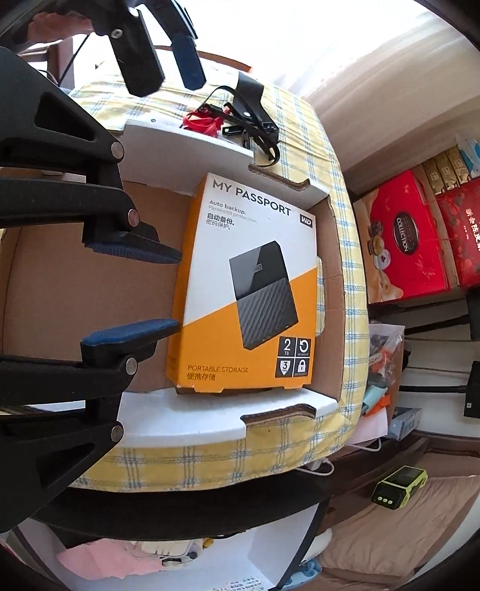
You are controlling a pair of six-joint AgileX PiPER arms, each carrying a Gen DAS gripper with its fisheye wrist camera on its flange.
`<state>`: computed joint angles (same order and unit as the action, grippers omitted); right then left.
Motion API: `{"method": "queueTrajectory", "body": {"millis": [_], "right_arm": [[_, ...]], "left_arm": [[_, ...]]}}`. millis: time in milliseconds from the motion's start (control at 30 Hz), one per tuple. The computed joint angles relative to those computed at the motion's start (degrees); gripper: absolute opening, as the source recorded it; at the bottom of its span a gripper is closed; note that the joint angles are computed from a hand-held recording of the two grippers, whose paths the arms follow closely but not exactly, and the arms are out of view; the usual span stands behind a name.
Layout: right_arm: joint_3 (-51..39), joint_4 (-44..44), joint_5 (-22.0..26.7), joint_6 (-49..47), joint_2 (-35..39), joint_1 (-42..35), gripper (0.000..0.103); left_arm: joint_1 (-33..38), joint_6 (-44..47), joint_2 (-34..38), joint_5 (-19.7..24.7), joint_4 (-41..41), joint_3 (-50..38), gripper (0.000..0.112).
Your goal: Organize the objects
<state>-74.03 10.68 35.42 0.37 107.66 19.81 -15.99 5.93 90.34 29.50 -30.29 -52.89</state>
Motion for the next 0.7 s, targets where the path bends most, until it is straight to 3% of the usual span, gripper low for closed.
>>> {"method": "queueTrajectory", "body": {"millis": [233, 400, 567, 633, 700], "right_arm": [[-4.2, -0.2, 2.0, 1.6, 3.2, 0.0, 0.032], [-0.4, 1.7, 1.0, -0.2, -0.7, -0.1, 0.034], [6.6, -4.7, -1.3, 3.8, -9.8, -0.5, 0.055], [9.1, -10.2, -2.0, 8.4, -13.4, -0.8, 0.065], [11.4, -16.3, -2.1, 13.6, -15.9, -1.2, 0.072]], "left_arm": [[2.9, 2.6, -4.0, 0.3, -1.2, 4.3, 0.086], [3.1, -2.5, -6.2, -0.7, 5.2, 6.2, 0.086], [2.3, -18.5, -10.5, -3.4, 24.0, 9.8, 0.091], [4.8, -17.7, -12.1, -3.9, 24.4, 11.7, 0.091], [8.9, -11.4, -12.7, -3.8, 19.2, 13.0, 0.091]]}}
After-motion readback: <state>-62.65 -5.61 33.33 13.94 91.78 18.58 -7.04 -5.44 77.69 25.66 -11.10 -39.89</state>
